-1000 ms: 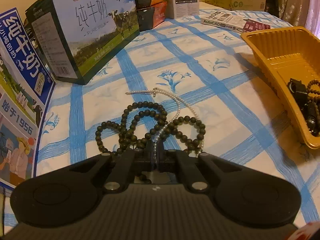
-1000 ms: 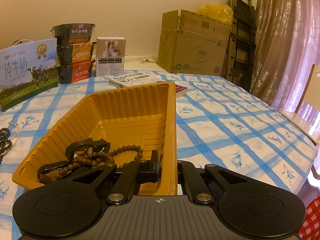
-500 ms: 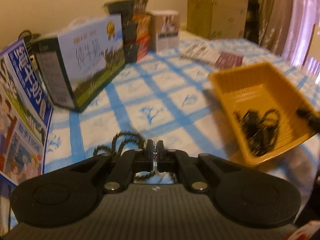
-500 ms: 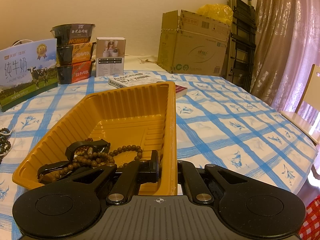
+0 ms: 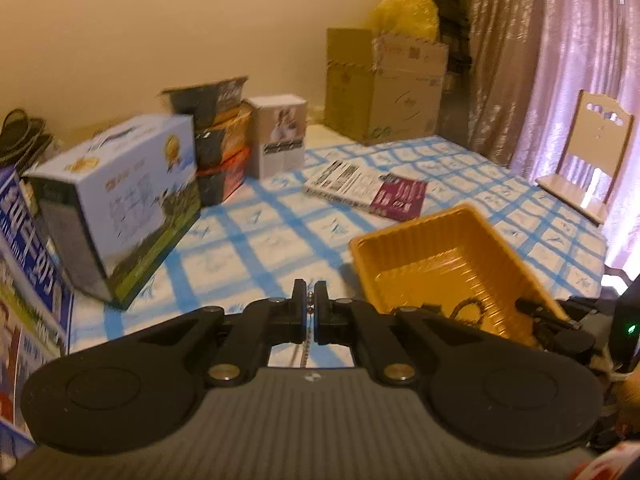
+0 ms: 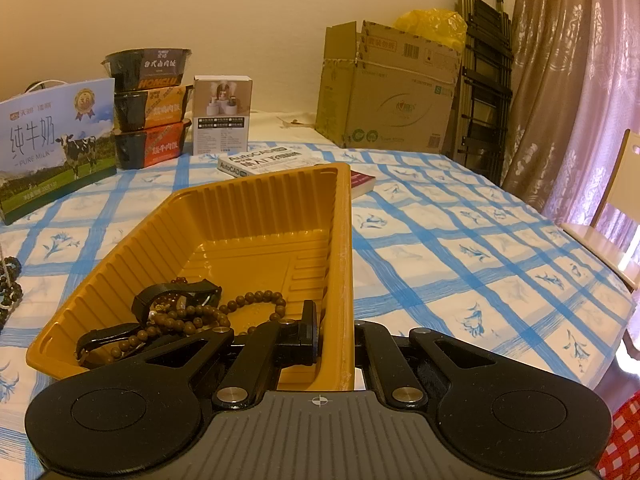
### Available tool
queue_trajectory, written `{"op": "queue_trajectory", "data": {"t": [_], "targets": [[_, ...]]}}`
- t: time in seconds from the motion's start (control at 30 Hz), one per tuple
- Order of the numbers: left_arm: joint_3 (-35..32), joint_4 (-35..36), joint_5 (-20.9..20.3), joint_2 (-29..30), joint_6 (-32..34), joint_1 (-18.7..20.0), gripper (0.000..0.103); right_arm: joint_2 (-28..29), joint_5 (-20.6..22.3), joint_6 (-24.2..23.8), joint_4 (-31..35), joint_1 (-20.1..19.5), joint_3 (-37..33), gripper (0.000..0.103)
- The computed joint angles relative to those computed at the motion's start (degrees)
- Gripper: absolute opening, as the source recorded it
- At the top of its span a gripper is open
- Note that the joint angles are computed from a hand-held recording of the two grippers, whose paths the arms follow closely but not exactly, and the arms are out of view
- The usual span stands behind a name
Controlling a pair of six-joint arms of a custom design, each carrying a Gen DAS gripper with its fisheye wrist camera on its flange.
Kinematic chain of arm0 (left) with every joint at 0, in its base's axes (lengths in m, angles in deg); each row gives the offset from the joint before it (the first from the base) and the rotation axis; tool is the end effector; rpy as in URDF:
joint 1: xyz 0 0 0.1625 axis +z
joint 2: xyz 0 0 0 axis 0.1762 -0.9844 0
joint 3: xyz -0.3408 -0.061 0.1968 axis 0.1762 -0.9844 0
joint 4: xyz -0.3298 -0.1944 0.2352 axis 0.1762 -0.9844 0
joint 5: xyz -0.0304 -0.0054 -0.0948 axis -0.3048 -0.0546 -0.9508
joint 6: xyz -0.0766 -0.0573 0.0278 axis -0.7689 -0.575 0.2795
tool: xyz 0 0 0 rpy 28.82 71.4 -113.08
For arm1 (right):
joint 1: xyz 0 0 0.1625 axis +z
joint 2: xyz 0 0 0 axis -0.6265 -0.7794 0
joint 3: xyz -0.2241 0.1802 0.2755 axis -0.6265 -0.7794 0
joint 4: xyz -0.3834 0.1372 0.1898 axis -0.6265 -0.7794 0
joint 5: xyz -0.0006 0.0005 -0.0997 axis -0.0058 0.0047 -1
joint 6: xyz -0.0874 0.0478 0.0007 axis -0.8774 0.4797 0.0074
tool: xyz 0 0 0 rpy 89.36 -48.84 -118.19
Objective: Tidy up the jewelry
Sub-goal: 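Carry the pearl strand into the tray and open the left tool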
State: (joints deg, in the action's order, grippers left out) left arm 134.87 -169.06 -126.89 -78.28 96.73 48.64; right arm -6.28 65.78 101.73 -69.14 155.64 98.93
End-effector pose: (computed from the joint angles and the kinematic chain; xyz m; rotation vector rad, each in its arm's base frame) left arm -0.0564 -0.4391 0.3691 0.9729 2.3619 -0.9767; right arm 0.2442 -0.3697 -0.0391 0.3048 -1.9531 1.2117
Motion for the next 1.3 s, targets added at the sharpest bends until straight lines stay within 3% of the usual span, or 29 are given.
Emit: {"op": "queue_trajectory", "data": {"t": [0.37,0.47,0.53,0.7,0.97,1.3], "targets": [[-1.3,0.2,-4.6,-1.1,0.1,-2.3,0.002,0.0,0.0,0.0,-0.1,0.0,0.0,0.004],[-1.5,0.4,-2.6,0.7,1.1,-1.7,0.002,0.2,0.0,0.0,-0.1,0.0,-0.2,0.004],[-2.6,3.8,-2.2,2.8,-2.1,0.1,0.002,0.2,0.0,-0.1,-0.1,0.0,-0.2,0.004],[-2.0,3.2,-3.8,2.9,-2.6,0.8,0.002,0.3,0.0,0.1,0.1,0.0,-0.4,0.004],[-2.0,2.2,-4.5,1.2,-1.5,-3.1,0.002,0.5,0.2,0.4,0.5,0.2,-0.9,0.004],[-2.7,0.2,-9.6,1.7,-2.3,-7.0,0.002,0.4,0.1,0.2,0.2,0.2,-0.7,0.004]]}}
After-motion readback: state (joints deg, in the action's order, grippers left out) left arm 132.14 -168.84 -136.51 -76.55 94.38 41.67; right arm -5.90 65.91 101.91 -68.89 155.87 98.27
